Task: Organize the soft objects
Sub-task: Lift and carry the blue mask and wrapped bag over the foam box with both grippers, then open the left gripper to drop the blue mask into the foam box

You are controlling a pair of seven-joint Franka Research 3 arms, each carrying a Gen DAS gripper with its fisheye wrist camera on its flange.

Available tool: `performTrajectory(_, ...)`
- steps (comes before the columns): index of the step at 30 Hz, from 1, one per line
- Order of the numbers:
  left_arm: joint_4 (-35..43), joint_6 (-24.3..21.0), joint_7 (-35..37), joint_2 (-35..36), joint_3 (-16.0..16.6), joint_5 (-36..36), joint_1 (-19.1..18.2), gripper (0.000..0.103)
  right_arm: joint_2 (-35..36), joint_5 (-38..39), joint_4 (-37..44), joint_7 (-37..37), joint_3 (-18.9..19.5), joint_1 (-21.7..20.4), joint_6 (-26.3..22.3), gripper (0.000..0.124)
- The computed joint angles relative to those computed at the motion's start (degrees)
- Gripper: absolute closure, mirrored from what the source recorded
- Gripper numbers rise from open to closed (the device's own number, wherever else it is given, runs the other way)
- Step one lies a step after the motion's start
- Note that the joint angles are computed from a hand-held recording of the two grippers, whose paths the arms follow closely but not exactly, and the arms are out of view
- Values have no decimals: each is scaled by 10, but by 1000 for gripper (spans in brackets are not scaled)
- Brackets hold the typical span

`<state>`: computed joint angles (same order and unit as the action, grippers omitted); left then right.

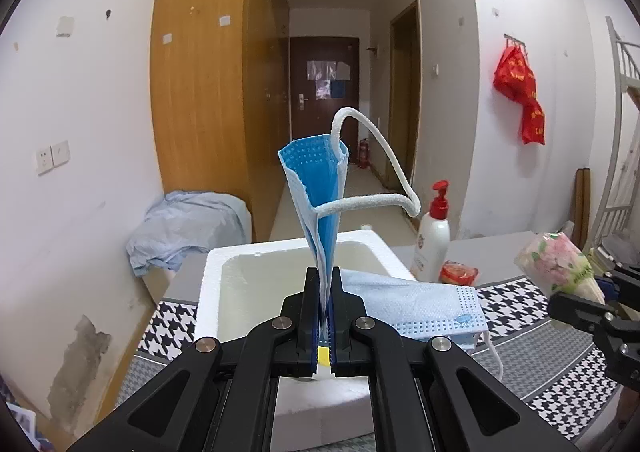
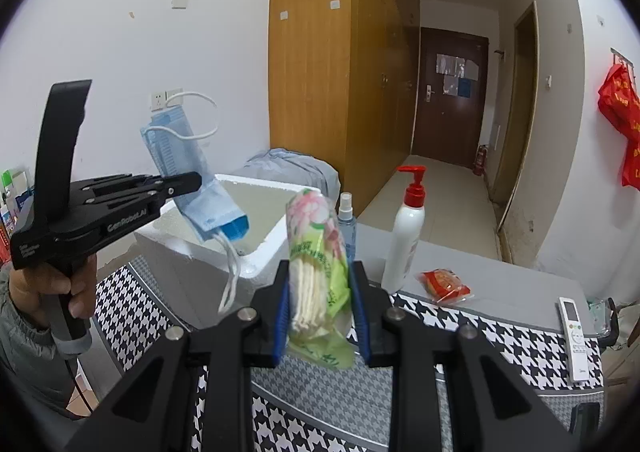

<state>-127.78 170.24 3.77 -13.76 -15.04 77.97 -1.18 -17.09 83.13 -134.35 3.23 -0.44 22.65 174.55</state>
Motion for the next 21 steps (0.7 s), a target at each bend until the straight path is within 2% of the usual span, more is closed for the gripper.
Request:
performTrajectory(11,16,-6,60,37,18,-62,-1,100,16,-58,6,61,2,10,18,92)
performTrajectory(14,16,-10,87,39,20,-87,-4,96,19,-70,7,72,0,16,22,92)
performTrajectory(16,14,-13,113,39,22,-108,-7,81,20,-78,7,79,-2,19,23,92)
performTrajectory(18,11,-7,111,37,21,-108,-2,44,21,-81,7,80,-4,24,28,92)
performTrajectory(21,7,-12,57,25,10,-57,12,31,22,-89,8,87,-6,30,32,92)
